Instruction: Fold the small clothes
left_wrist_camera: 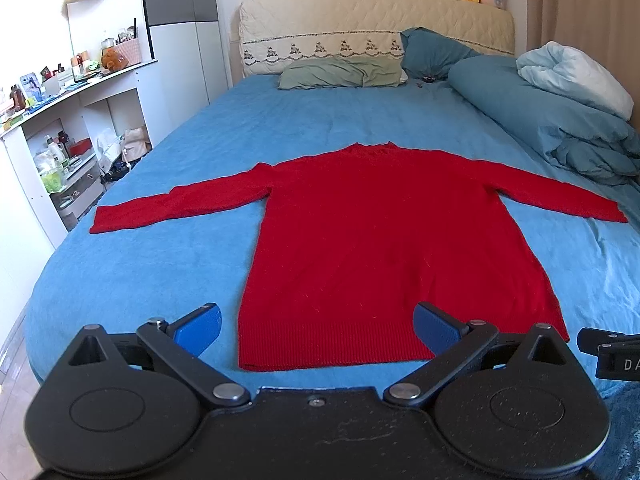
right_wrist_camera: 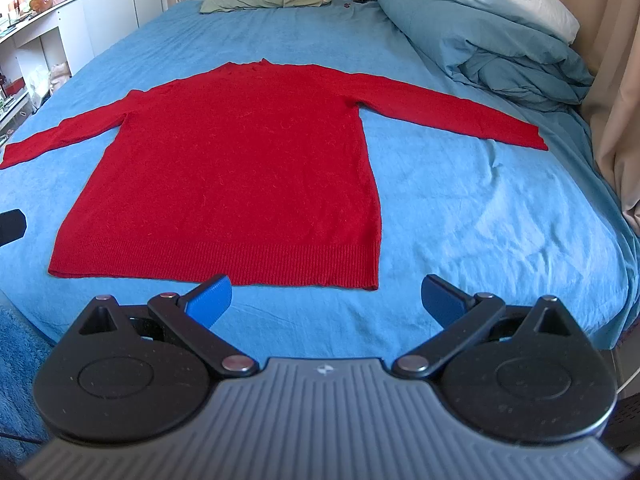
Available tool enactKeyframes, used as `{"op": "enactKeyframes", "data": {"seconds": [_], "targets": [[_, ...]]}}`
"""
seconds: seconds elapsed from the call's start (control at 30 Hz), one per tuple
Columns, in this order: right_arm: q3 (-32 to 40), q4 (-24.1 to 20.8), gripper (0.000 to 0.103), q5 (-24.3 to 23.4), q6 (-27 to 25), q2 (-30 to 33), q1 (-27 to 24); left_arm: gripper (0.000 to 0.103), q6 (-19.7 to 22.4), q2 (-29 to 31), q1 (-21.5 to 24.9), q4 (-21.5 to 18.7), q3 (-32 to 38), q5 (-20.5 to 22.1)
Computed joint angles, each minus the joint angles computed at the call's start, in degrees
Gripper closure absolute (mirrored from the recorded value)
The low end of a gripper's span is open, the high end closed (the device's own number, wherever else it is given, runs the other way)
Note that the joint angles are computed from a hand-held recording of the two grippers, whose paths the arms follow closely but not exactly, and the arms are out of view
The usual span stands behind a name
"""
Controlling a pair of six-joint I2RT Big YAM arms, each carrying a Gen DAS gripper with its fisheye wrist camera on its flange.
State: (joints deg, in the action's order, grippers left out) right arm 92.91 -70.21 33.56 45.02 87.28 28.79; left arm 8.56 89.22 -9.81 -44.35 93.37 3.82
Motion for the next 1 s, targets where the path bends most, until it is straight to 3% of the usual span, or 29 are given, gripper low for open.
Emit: {"op": "enactKeyframes", "data": {"seconds": [1.0], "targets": [[0.09, 0.19, 0.000, -0.34, -0.34, 0.09, 0.08, 0.000, -0.35, -0.47, 0.17, 0.39, -0.47, 0.45]]}}
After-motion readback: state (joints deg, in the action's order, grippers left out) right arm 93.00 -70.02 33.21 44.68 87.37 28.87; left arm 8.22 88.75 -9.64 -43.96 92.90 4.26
